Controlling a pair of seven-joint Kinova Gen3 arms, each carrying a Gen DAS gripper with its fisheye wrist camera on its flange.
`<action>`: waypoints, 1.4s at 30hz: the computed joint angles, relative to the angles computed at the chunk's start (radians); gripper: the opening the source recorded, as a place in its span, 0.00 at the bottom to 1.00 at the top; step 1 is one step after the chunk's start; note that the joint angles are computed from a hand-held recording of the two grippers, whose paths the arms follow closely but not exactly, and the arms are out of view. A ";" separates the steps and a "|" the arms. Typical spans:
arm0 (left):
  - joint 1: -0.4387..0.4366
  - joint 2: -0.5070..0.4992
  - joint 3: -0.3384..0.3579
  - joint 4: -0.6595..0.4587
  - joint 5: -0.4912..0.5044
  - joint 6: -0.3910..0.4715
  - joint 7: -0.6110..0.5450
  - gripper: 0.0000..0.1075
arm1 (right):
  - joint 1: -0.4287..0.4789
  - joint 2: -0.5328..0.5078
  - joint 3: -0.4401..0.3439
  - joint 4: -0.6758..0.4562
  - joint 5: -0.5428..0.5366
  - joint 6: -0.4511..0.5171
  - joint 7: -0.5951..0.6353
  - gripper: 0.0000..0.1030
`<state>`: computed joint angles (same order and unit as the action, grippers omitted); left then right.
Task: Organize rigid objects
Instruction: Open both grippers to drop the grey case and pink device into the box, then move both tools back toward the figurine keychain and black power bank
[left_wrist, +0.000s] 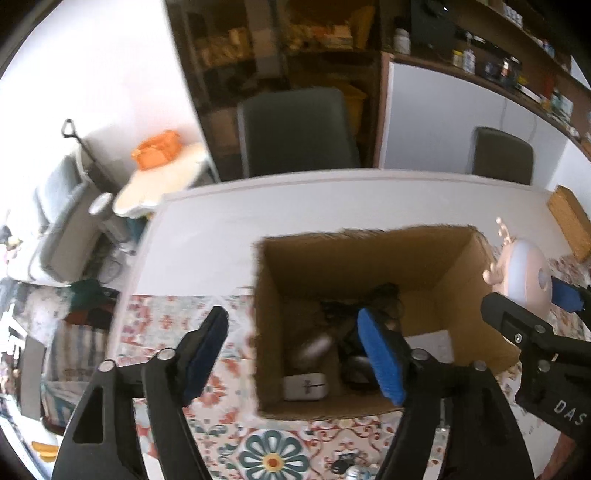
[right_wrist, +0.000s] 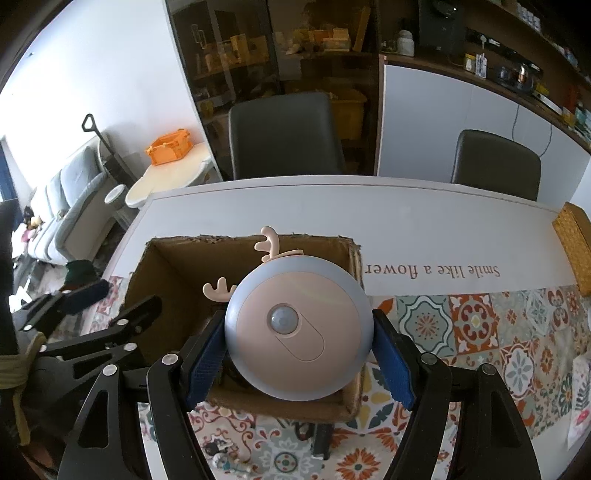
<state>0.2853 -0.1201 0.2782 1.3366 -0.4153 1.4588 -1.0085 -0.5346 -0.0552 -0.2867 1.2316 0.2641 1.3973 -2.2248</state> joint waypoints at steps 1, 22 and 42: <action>-0.002 -0.012 0.000 0.006 -0.014 0.000 0.004 0.79 | -0.002 0.003 -0.001 -0.003 -0.003 0.000 0.002 0.72; -0.143 -0.132 0.010 0.070 0.026 -0.021 0.010 0.91 | -0.094 0.084 0.023 -0.084 0.029 0.042 -0.013 0.81; -0.204 -0.276 0.112 0.111 0.152 0.006 -0.032 0.92 | -0.048 -0.116 -0.120 0.034 0.105 0.105 -0.187 0.81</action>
